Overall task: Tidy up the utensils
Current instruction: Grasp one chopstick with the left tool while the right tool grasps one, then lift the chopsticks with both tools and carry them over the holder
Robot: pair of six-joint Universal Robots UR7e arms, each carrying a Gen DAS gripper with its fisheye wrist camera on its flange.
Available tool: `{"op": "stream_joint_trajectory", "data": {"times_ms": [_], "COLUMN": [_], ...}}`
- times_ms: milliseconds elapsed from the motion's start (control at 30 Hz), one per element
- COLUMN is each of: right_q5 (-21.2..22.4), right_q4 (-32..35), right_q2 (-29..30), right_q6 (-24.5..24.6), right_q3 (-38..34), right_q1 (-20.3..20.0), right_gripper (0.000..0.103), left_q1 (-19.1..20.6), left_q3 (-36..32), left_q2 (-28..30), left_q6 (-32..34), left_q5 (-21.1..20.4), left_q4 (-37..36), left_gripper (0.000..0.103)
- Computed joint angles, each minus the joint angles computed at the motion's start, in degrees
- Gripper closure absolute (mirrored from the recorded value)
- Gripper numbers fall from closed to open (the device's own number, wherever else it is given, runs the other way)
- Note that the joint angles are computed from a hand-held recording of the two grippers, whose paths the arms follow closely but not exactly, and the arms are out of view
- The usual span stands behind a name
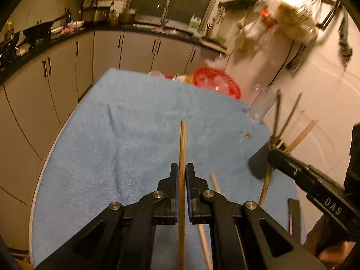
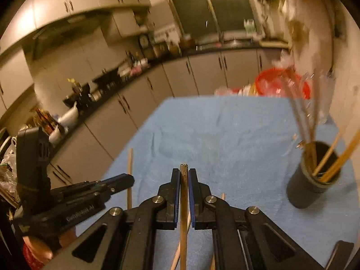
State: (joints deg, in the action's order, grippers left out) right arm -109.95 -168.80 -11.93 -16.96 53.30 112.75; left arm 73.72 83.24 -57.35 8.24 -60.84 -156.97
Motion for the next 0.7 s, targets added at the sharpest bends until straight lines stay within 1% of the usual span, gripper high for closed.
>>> {"op": "stream_joint_trajectory", "data": {"times_ms": [100, 167, 233, 333, 500, 700], "right_q5": [0.1, 0.08, -0.03, 0.62, 1.49, 1.6], "right_q4": [-4.41, -5.91, -7.76, -9.54, -12.81, -18.06], "right_q2": [-2.46, -3.52, -4.24, -6.65, -9.17, -10.71], "right_q6": [-0.19, -0.81, -1.05, -0.17, -0.41, -0.97], "right_q3": [4.91, 6.04, 7.38, 11.18, 15.11, 17.69], "right_q1": [0.64, 0.76, 0.99, 1.04, 0.78, 0.9], "right_gripper": [0.095, 0.095, 0.095, 0.095, 0.095, 0.095], "left_q1": [-1.03, -1.53, -2.15, -2.88, -3.86, -4.33], "left_q3": [1.75, 2.24, 3.04, 3.47, 5.06, 5.41], "left_q2": [-1.43, -1.93, -2.33, -2.71, -3.86, -3.9], "left_q6": [-0.09, 0.27, 0.57, 0.56, 0.89, 1.44], "left_q5": [0.25, 0.03, 0.71, 1.28, 1.97, 2.34], "left_q4": [-1.8, -2.19, -3.38, -3.76, -4.37, -5.2], "left_gripper": [0.097, 0.097, 0.097, 0.097, 0.097, 0.097]}}
